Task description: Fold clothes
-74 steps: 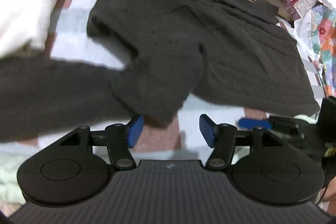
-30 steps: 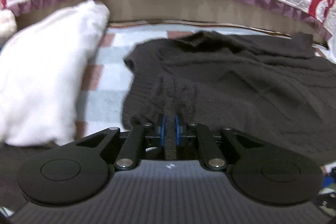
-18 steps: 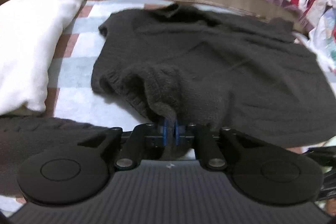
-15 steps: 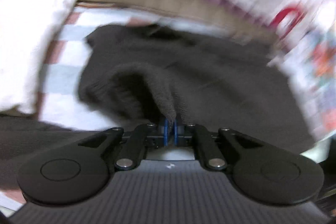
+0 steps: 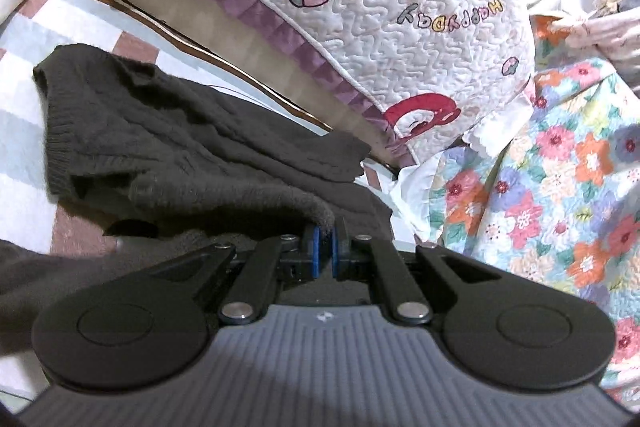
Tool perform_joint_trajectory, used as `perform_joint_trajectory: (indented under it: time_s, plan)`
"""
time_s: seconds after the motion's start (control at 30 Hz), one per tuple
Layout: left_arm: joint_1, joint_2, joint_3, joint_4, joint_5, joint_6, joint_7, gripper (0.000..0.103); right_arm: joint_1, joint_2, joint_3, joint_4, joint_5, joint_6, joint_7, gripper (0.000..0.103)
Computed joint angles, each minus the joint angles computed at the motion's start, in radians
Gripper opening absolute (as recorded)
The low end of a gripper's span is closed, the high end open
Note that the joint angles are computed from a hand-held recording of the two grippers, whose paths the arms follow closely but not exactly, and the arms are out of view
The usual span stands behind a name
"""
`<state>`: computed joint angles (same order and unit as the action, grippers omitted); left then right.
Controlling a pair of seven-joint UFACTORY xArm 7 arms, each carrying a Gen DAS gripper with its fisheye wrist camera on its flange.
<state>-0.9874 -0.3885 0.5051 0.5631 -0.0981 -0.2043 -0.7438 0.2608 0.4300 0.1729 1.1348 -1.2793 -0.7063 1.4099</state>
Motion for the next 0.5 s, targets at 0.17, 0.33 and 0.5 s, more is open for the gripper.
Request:
perform_joint_trajectory:
  time_s: [0.17,0.33,0.5]
  plan:
    - [0.010,-0.004,0.023,-0.055,0.032,-0.121,-0.043,0.004,-0.016,-0.001,0.001,-0.025,0.006,-0.174,-0.164,0.017]
    - [0.082,-0.018,0.008,-0.111,0.105,-0.202,-0.068,0.004,-0.051,-0.175,-0.045,-0.181,-0.062,-0.349,-0.097,0.014]
    - [0.015,0.003,0.128,-0.164,0.266,-0.326,-0.151,0.004,-0.111,-0.444,-0.120,-0.236,-0.289,-0.268,0.175,0.013]
